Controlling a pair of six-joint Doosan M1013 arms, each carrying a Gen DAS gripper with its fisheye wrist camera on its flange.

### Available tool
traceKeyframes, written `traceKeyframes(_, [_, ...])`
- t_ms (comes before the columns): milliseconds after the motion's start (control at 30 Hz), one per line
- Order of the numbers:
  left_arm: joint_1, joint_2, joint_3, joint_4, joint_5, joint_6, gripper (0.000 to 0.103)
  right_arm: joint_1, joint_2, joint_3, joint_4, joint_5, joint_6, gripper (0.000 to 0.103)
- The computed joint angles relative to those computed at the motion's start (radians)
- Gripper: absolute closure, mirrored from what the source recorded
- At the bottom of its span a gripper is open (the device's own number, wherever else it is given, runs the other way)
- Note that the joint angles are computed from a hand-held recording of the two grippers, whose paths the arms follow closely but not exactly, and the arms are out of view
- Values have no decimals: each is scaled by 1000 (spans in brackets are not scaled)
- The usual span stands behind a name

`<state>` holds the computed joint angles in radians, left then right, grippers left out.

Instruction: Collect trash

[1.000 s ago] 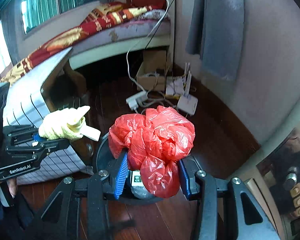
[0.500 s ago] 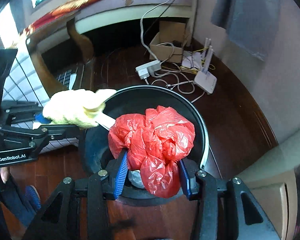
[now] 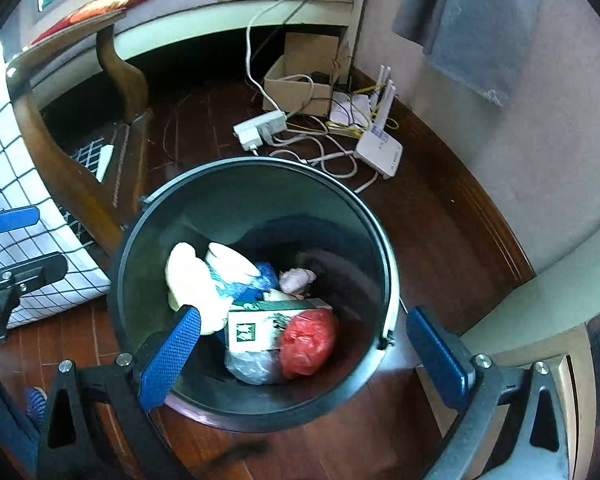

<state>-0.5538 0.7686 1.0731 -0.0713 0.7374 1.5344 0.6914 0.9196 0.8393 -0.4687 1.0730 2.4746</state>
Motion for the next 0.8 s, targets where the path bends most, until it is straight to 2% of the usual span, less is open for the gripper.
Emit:
traceKeyframes(233, [6, -36, 30, 38, -62, -42, 0, 16, 7, -46, -19, 4, 25, 0])
traceKeyframes(567, [8, -131, 117, 107, -127, -111, 0, 53, -13, -91, -74, 29, 97, 0])
traceKeyframes(800, [-1, -220, 211, 261, -184, -232, 0, 101, -26, -136, -117, 57, 125, 0])
